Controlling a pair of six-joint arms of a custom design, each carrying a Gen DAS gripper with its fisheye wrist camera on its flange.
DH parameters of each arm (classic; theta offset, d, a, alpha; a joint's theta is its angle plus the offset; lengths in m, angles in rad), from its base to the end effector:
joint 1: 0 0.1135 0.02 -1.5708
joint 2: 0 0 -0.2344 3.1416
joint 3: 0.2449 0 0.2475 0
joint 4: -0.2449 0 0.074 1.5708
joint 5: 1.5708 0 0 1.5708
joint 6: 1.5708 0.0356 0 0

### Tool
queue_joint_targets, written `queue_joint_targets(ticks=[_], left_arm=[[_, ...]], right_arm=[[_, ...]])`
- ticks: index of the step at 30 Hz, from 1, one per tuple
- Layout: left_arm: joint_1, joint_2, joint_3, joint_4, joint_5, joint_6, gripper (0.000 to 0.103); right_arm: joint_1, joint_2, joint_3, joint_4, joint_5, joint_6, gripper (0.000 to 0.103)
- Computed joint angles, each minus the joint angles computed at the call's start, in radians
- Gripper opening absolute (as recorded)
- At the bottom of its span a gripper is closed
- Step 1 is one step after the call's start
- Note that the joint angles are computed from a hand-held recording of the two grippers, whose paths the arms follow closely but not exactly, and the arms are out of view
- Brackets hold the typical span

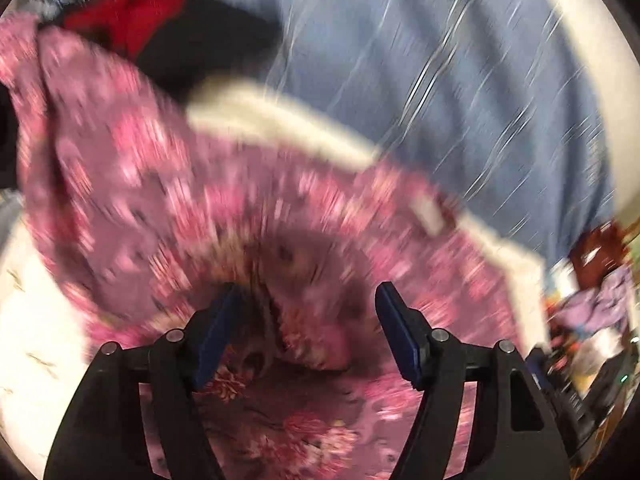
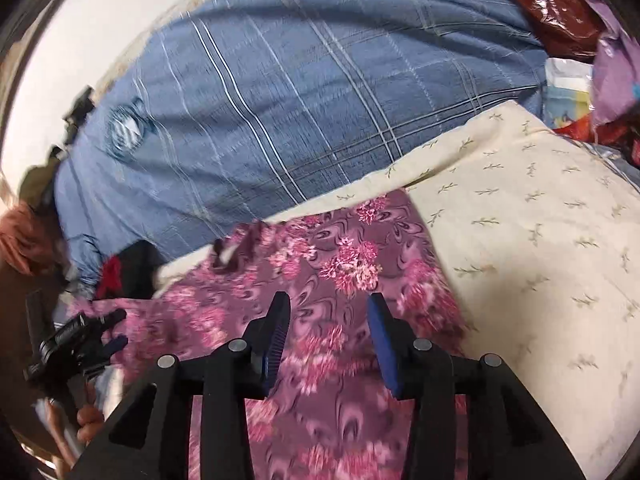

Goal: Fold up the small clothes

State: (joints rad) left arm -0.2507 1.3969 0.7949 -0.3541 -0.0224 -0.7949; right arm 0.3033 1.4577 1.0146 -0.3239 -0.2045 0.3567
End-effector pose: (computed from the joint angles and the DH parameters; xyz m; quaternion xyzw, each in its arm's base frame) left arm 0.2661 -0.0673 0.1683 -0.2594 0.9171 -0.1418 0.2674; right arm 0.2981 0.1009 0.2221 -0.0155 0.9163 0.2150 0.3377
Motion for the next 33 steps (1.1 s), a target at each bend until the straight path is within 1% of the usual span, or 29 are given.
queue_joint_targets(ticks=[1,2,3,4,5,6,7,9,11,13,14,16,17,19,20,21,23,24,26,27,29,31,32,33], left_arm=[[-0.019,0.029,0.025,-0.027,-0.047,0.008,0.061],[-0.052,0.021,0.035,-0.045,-0.114,0.031,0.061],[-0.061,0.03,0.054,-0.069,-0.12,0.039,0.061],[-0.056,0.025,0.048,-0.064,-0.103,0.035,0.061],[-0.041,0.002,0.022,-0.043,-0.076,0.027,0.061],[-0.021,-0.021,0.002,-0.032,-0.044,0.022,0.061],[0.001,-0.051,-0.016,-0.031,-0.008,0.015,0.061],[0.069,-0.146,-0.059,-0.031,0.077,0.01,0.061],[0.134,-0.23,-0.068,-0.08,0.101,0.026,0.061],[0.273,-0.325,-0.074,-0.139,0.153,0.071,0.064],[0.375,-0.344,-0.053,-0.183,0.193,0.122,0.068],[0.556,-0.297,0.026,-0.263,0.244,0.246,0.069],[0.671,-0.263,0.077,-0.307,0.267,0.312,0.069],[0.843,-0.184,0.165,-0.35,0.312,0.404,0.069],[0.937,-0.141,0.209,-0.376,0.357,0.457,0.069],[1.024,-0.062,0.275,-0.395,0.414,0.501,0.069],[1.102,0.038,0.349,-0.413,0.461,0.51,0.069],[1.145,0.104,0.393,-0.421,0.509,0.518,0.069],[1.181,0.176,0.431,-0.42,0.566,0.514,0.069],[1.197,0.214,0.444,-0.405,0.609,0.506,0.069],[1.215,0.252,0.457,-0.386,0.669,0.495,0.069],[1.222,0.244,0.443,-0.359,0.687,0.476,0.069],[1.229,0.25,0.449,-0.353,0.694,0.47,0.061],[1.234,0.242,0.439,-0.344,0.693,0.465,0.043]], right_arm=[[0.014,0.059,0.027,-0.002,0.022,-0.004,0.042],[0.02,0.11,0.048,-0.015,0.04,-0.01,0.042],[0.023,0.155,0.066,-0.032,0.052,-0.01,0.042],[0.026,0.163,0.037,0.004,0.057,-0.018,0.043],[0.044,0.124,-0.031,0.095,0.097,-0.05,0.045],[0.066,0.12,-0.052,0.12,0.125,-0.096,0.053],[0.084,0.114,-0.067,0.135,0.148,-0.116,0.056],[0.113,0.123,-0.049,0.11,0.186,-0.133,0.064],[0.127,0.125,-0.047,0.107,0.204,-0.149,0.068],[0.129,0.127,-0.031,0.088,0.212,-0.155,0.068],[0.129,0.129,-0.029,0.088,0.21,-0.156,0.069],[0.126,0.124,-0.035,0.087,0.205,-0.161,0.07],[0.129,0.13,-0.024,0.083,0.207,-0.158,0.07],[0.126,0.127,-0.029,0.088,0.2,-0.159,0.071],[0.126,0.125,-0.032,0.09,0.198,-0.158,0.071],[0.125,0.124,-0.034,0.092,0.195,-0.158,0.072],[0.123,0.124,-0.035,0.096,0.189,-0.156,0.073],[0.122,0.123,-0.036,0.098,0.185,-0.156,0.073],[0.121,0.124,-0.037,0.1,0.182,-0.155,0.073],[0.12,0.124,-0.037,0.101,0.18,-0.155,0.073],[0.118,0.124,-0.039,0.103,0.175,-0.156,0.074],[0.117,0.124,-0.04,0.106,0.17,-0.157,0.075],[0.117,0.125,-0.039,0.106,0.168,-0.157,0.076],[0.117,0.125,-0.04,0.107,0.167,-0.157,0.076]])
